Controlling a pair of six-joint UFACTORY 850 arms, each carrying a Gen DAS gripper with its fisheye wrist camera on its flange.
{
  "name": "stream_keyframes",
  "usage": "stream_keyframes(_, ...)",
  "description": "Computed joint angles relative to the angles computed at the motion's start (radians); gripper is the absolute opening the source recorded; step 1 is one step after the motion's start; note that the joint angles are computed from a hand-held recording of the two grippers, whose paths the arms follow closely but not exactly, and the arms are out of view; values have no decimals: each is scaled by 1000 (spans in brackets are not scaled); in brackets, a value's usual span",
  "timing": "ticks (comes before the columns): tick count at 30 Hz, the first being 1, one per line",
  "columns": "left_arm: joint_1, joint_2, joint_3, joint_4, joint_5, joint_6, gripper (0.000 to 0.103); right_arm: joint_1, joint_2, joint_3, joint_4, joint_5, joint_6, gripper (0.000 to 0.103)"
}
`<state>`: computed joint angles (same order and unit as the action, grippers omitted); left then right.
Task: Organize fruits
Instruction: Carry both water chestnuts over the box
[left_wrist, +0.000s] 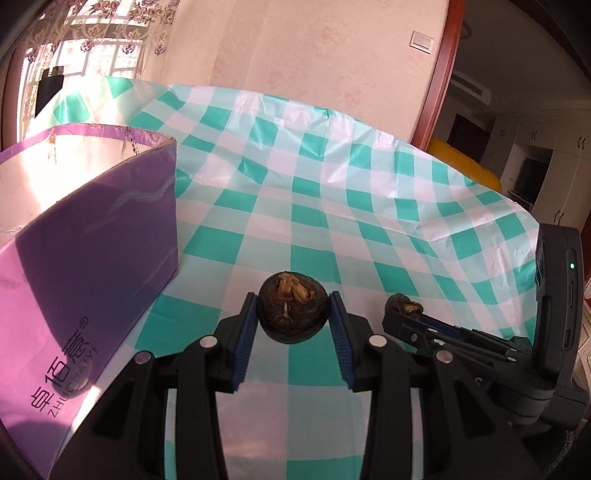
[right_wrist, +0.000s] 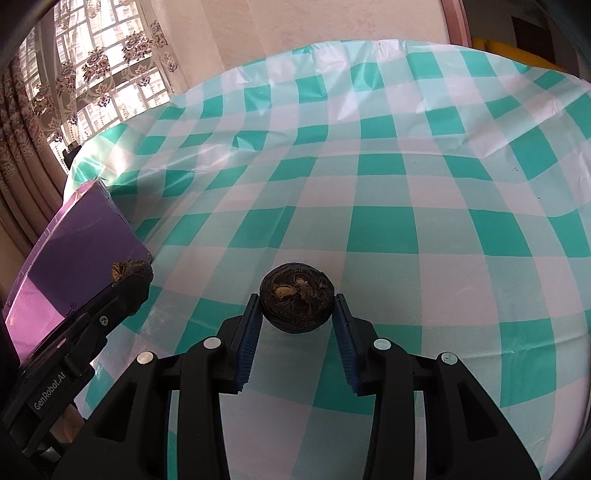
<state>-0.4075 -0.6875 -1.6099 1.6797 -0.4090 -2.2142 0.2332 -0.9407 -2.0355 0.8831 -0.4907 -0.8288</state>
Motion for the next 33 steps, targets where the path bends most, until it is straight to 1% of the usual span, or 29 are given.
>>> stream_keyframes(4,-49,81,76,98,-158,-15,39,13,53,63,147,13,-157,39)
stream_keyframes(6,-67,125,113,109,-243,-9,39,23,83,93,216,10,-243,39)
stream_keyframes(9,-80,190,167,103,-344,10,39,40,121,128,308,-11,-355,39)
stream_keyframes(16,-59,329,277,-36,-453,125,39,99,179,178,390,-41,-514,39)
stream_keyframes(18,-46,363,308,-73,-467,140,39,116,188,181,401,-51,-544,39)
stream_keyframes(23,5,428,374,-183,-465,177,39,162,195,173,382,-63,-584,39)
stream_keyframes(28,60,477,437,-290,-438,215,39,210,179,128,322,-59,-576,39)
stream_keyframes(30,83,488,452,-329,-415,241,39,230,158,84,239,-58,-510,39)
stream_keyframes(33,113,485,452,-405,-392,317,39,263,114,0,49,-63,-363,39)
